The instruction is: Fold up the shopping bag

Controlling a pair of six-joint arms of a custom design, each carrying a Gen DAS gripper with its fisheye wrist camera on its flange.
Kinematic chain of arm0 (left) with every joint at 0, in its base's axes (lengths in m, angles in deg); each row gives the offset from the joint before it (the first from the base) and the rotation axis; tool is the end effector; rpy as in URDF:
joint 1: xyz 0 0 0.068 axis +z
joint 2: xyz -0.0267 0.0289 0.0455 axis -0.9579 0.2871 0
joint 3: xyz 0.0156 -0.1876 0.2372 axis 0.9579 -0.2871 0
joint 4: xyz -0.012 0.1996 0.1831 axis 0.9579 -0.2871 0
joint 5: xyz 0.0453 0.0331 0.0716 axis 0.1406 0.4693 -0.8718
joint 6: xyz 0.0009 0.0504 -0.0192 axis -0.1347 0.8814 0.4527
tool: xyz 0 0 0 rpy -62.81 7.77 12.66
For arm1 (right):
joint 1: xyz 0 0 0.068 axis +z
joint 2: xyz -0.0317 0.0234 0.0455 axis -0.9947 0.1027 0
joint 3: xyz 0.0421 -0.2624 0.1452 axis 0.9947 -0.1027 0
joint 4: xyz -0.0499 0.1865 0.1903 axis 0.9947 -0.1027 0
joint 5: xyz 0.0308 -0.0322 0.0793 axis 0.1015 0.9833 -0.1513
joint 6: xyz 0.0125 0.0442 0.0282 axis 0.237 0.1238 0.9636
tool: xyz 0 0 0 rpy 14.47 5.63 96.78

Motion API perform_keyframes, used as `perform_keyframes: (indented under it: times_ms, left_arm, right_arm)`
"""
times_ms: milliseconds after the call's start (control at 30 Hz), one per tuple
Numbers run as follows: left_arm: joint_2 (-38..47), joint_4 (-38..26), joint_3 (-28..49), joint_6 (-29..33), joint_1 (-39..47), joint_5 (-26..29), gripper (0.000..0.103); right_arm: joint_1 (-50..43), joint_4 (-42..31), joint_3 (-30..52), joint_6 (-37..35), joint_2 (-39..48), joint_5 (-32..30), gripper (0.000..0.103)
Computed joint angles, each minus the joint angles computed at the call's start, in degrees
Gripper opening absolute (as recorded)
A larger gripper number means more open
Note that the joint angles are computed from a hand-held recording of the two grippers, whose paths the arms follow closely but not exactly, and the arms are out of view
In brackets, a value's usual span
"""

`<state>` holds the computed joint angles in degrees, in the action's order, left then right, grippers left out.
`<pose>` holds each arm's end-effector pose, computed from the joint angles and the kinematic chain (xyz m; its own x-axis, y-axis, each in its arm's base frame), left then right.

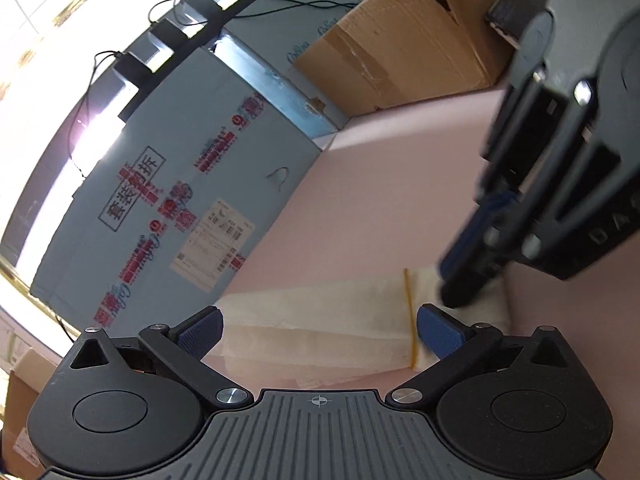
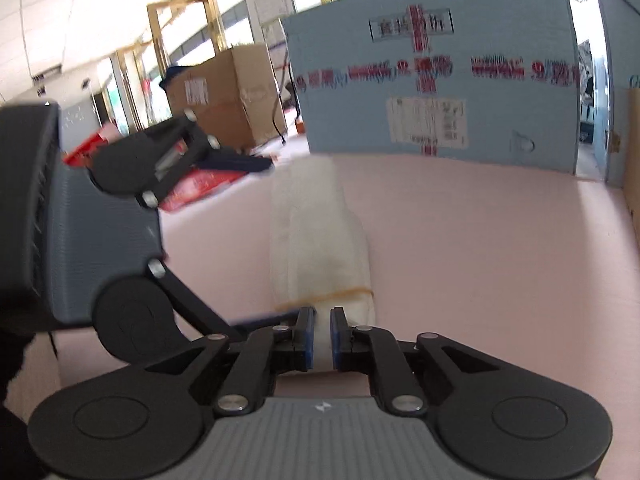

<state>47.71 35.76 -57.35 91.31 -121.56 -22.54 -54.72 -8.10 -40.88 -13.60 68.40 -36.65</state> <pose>0.2063 -0.1934 0.1101 -0.3334 0.7738 -0.5386 0.3156 0.6300 0.7096 0.2254 0.1434 0.1098 -0.5047 -0.2963 -0.8108 -0.7387 0.6343 0.2281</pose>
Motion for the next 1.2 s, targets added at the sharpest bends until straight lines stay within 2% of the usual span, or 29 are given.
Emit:
perform_keyframes:
  times_ms: [67, 133, 200, 433, 567, 667, 700, 767, 800, 833, 900, 1000, 1100, 1200]
  left_arm:
    - [2.0, 2.7, 0.2, 3.8, 0.9, -1.6, 0.103]
    - [1.8, 2.9, 0.7, 5.7, 2.2, 0.3, 0.103]
    - [0.3, 1.9, 1.5, 6.3, 5.4, 4.6, 0.103]
    - [-3.0, -2.3, 2.3, 0.0, 16.3, 18.9, 0.103]
    - [-8.8, -5.0, -1.8, -5.2, 22.5, 32.9, 0.103]
    - [-12.4, -1.4, -5.9, -10.7, 26.6, 38.2, 0.103]
    - [-13.2, 1.0, -7.4, -13.6, 28.6, 40.7, 0.103]
    - [-13.3, 6.1, -9.4, -19.0, 31.4, 43.8, 0.103]
    - [-12.3, 8.9, -9.9, -21.6, 32.3, 44.3, 0.103]
    - [-11.2, 11.1, -10.0, -23.8, 32.8, 44.2, 0.103]
    - [-7.6, 16.3, -9.2, -29.3, 33.2, 43.5, 0.103]
    - [-2.5, 20.5, -6.9, -38.2, 33.8, 44.8, 0.103]
    - [2.0, 25.3, -6.9, -42.9, 36.0, 50.3, 0.103]
    - [4.5, 28.6, -7.6, -45.0, 37.2, 54.1, 0.103]
  right_arm:
    - [-1.1, -0.6, 0.4, -0.6, 0.3, -2.3, 0.009]
    - [-0.7, 0.2, 0.1, -1.1, 0.7, -1.9, 0.009]
    - [0.4, 0.7, -0.4, -2.3, 0.3, -0.1, 0.01]
    - [0.6, 1.4, -0.7, -3.0, 0.6, 0.2, 0.01]
    - [-0.4, 1.8, -0.8, -2.3, 0.9, -1.6, 0.01]
    - [-0.7, 2.3, -1.0, -2.1, 0.7, -2.1, 0.012]
    - [-0.7, 2.7, -1.2, -1.9, 0.6, -2.2, 0.017]
    - [-0.2, 5.3, -2.7, -1.0, -0.2, -0.9, 0.038]
    - [0.6, 7.3, -4.0, -0.5, -1.0, 0.9, 0.056]
    - [1.5, 9.3, -5.2, -0.1, -1.8, 2.7, 0.068]
    - [3.6, 10.5, -6.6, 0.5, -3.6, 6.4, 0.074]
    - [7.6, 7.1, -6.4, 0.5, -5.9, 12.7, 0.079]
    - [12.5, 2.3, -4.5, -0.1, -5.7, 20.4, 0.079]
    - [16.9, -0.9, -1.9, -1.0, -3.5, 29.3, 0.079]
